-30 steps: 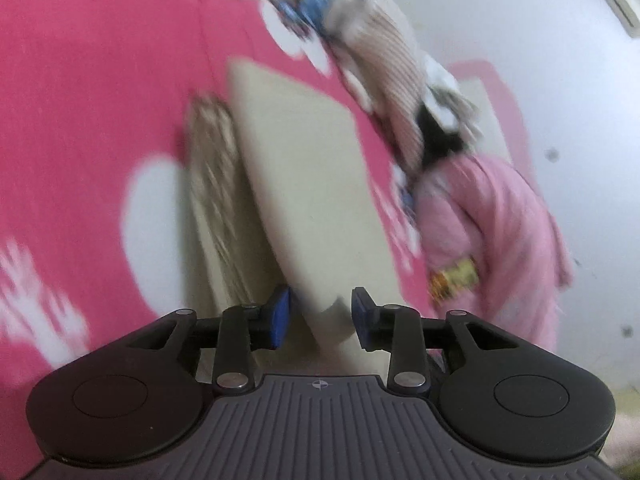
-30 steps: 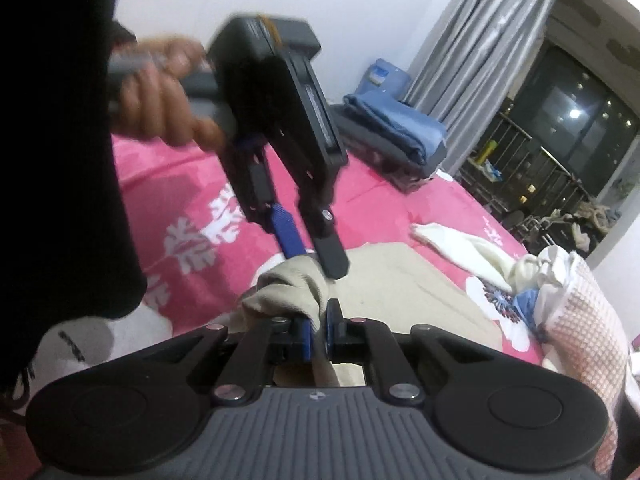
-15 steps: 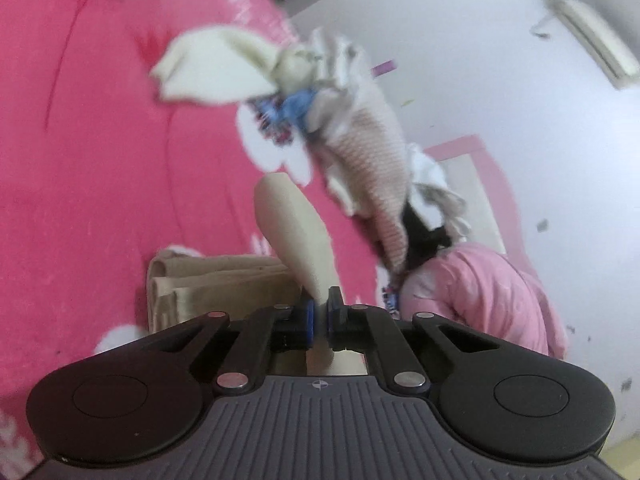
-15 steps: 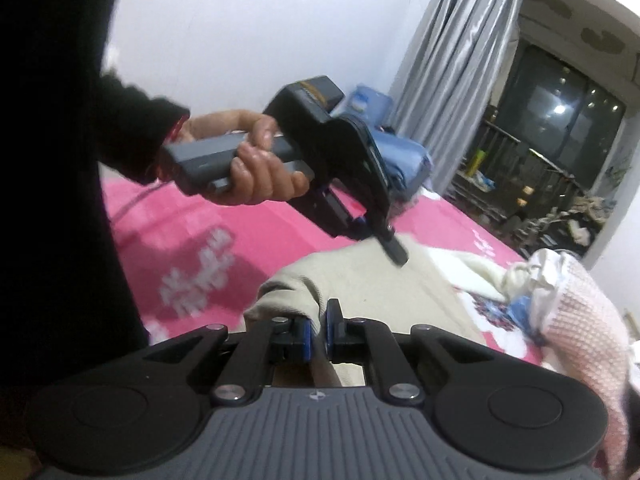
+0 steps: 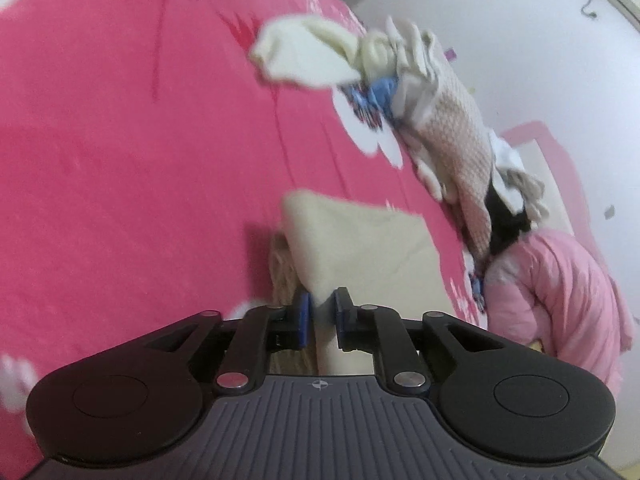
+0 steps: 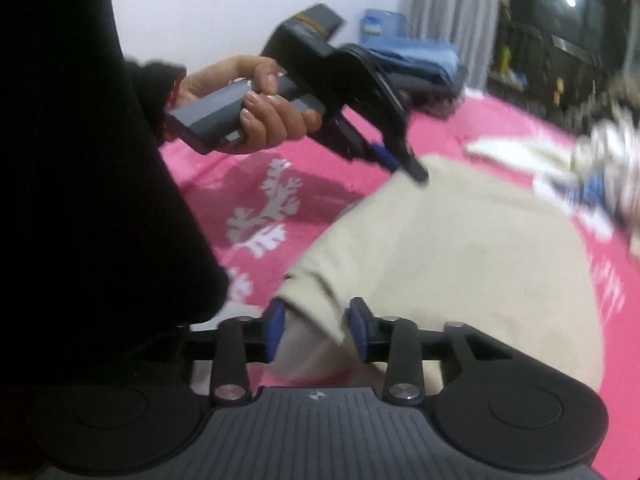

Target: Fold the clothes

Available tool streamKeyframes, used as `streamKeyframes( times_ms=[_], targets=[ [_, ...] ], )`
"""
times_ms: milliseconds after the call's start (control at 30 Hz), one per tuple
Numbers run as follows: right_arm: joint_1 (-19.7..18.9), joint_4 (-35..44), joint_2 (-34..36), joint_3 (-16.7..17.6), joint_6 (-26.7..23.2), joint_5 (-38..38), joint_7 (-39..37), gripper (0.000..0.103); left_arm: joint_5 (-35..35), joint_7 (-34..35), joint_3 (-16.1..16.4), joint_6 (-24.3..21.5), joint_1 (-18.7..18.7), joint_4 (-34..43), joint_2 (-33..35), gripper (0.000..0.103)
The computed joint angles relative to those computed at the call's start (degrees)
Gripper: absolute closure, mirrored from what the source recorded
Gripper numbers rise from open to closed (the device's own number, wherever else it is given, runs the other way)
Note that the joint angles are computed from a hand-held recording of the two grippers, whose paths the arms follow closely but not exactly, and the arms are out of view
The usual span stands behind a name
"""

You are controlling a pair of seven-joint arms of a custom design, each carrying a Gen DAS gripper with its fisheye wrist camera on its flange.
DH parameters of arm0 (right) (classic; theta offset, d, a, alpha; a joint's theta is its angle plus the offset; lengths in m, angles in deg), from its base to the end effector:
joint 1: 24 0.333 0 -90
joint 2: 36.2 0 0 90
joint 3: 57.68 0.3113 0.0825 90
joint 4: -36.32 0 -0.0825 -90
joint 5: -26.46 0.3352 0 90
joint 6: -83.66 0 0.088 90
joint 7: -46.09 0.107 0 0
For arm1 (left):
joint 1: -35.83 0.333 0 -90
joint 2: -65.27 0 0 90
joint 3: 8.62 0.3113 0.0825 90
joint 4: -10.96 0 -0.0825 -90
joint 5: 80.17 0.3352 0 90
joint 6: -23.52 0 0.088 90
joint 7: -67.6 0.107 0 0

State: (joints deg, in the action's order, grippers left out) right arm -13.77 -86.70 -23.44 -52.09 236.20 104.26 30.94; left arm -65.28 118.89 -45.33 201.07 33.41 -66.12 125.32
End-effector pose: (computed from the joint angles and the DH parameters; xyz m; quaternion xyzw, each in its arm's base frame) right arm 0.5285 0.1190 0.3428 -0.8739 0.2881 -0.1066 0.3767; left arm 0.6663 -0.3329 0.2948 0.7082 -0.5450 0.4406 0.0858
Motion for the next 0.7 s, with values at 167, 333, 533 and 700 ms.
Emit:
streamKeyframes(
  times_ms=[167, 333, 533, 700],
  targets=[
    [-3.71, -1.32, -4.44, -3.58, -5.52, -1.89, 13.65, 0.070, 2.71, -6.02, 7.26, 6.31, -3.12, -4.03, -5.75, 0.087],
    [-5.40, 2.33, -3.90, -4.84, 1.30, 6.85, 19.43, 0.088, 4.68, 6.06, -3.91, -2.03, -0.74, 2.44, 0.19, 0.085],
    [-2.32, 3.67, 4.51, -5.24, 10.58, -11.36, 39.43, 0.097, 6.16, 5.11, 6.38, -11.76, -9.76, 11.13, 1.70, 0.094],
    [-3.53, 2.00, 3.95, -5.51, 8.50, -21.69, 50.70, 0.098, 2.38, 7.53, 6.62, -9.38, -8.63, 7.63, 0.12, 0.094]
  ],
)
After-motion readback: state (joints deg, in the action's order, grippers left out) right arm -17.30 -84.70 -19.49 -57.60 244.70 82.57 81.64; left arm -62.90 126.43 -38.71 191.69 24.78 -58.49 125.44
